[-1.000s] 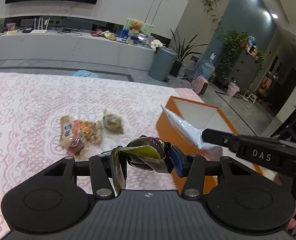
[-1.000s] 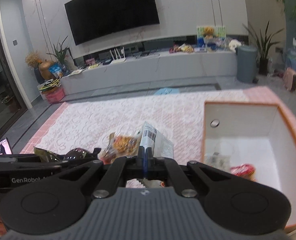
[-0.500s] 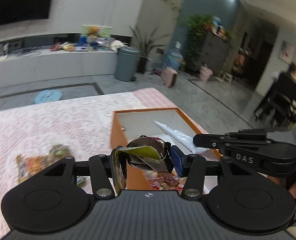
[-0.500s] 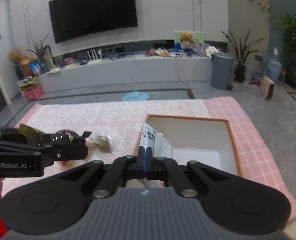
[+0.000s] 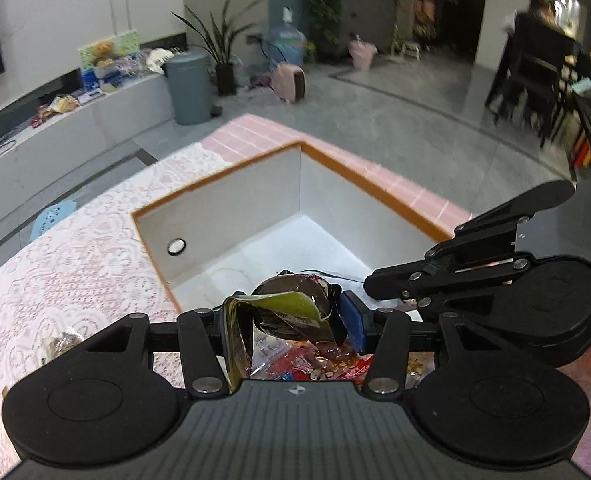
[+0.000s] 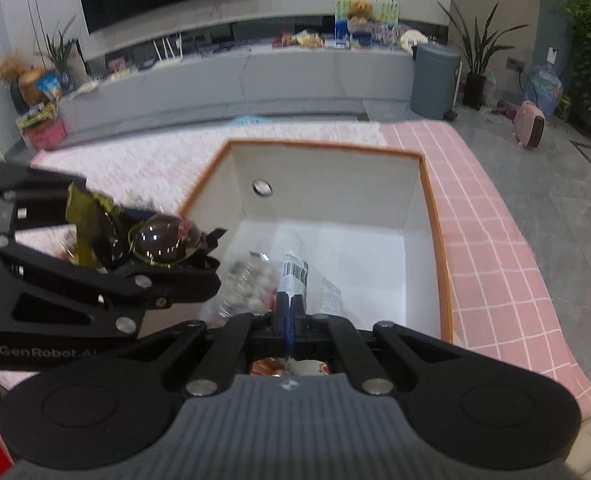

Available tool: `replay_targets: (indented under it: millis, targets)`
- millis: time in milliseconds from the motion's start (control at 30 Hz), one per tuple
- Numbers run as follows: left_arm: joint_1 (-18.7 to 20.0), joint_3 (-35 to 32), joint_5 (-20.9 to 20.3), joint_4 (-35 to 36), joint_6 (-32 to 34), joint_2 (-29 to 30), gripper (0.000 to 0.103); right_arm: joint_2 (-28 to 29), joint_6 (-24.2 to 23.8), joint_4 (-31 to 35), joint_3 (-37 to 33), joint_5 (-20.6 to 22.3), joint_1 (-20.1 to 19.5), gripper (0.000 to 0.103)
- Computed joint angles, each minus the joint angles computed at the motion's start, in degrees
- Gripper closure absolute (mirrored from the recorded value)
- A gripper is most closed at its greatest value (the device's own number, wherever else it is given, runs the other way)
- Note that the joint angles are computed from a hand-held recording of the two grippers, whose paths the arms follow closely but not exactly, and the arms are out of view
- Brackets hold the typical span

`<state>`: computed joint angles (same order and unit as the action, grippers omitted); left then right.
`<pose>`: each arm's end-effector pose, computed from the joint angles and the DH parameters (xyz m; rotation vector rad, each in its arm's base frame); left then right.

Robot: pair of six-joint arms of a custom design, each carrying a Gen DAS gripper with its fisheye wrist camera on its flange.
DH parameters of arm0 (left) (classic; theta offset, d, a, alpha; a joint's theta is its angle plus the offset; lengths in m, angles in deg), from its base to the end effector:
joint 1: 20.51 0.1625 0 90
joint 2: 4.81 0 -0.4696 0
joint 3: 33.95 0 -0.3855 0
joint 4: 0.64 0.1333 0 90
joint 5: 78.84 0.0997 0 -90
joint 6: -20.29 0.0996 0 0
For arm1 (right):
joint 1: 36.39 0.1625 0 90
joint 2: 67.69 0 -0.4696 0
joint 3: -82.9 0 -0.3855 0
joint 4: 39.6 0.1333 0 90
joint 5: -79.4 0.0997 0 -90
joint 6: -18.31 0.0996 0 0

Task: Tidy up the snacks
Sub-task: 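Lower both snacks into the orange box and open both tools, then move both open tools back from the box to the snack pile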

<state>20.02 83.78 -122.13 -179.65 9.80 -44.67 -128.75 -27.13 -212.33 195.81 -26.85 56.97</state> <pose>-0.2862 -0.5155 0.0388 0.7139 2.3238 -0.7292 0.1404 -0.5928 0.2394 0.9945 -2.4441 0.5445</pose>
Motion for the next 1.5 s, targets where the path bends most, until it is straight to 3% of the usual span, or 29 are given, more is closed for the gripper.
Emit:
replay_targets:
  millis: [333, 533, 767, 933, 1167, 1333, 1400, 1500]
  targets:
    - [3.4, -4.4, -1.1, 10.2, 1.5, 1.5, 0.045, 4.9, -2.5, 2.3, -4.3, -5.0, -0.1, 0.103]
    - [3.0, -6.2, 2.2, 16.8, 1.1, 2.8, 0.043, 6.6, -3.5, 2.0, -4.9, -8.1, 0.1, 0.103]
    - [2.6, -7.5, 2.5, 21.4, 0.5, 3.7, 0.036, 6.9, -2.8, 3.3, -5.3, -9.5, -0.1, 0.103]
    - [2.2, -6.8, 3.3, 20.7, 0.9, 3.9, 0.030, 7.1, -2.2, 4.4, -5.9, -11.3, 0.3, 0.093]
    - [0.5, -5.6, 5.1, 20.7, 3.0, 3.1, 0.024, 6.7, -1.0, 5.2, -5.8, -13.4, 0.6, 0.062]
    - [-0.4, -5.1, 5.4, 23.4, -1.2, 1.1, 0.024, 5.8, -1.3, 5.5, -5.1, -13.1, 1.2, 0.056]
    - [-0.8, -4.3, 5.3, 22.9, -2.9, 0.0, 0.024, 5.4, -1.7, 3.9, -4.3, -13.1, 1.6, 0.047]
    - [-1.7, -2.3, 6.0, 20.0, -5.2, -1.6, 0.023, 4.5, -1.4, 1.2, -2.8, -12.0, 1.9, 0.045]
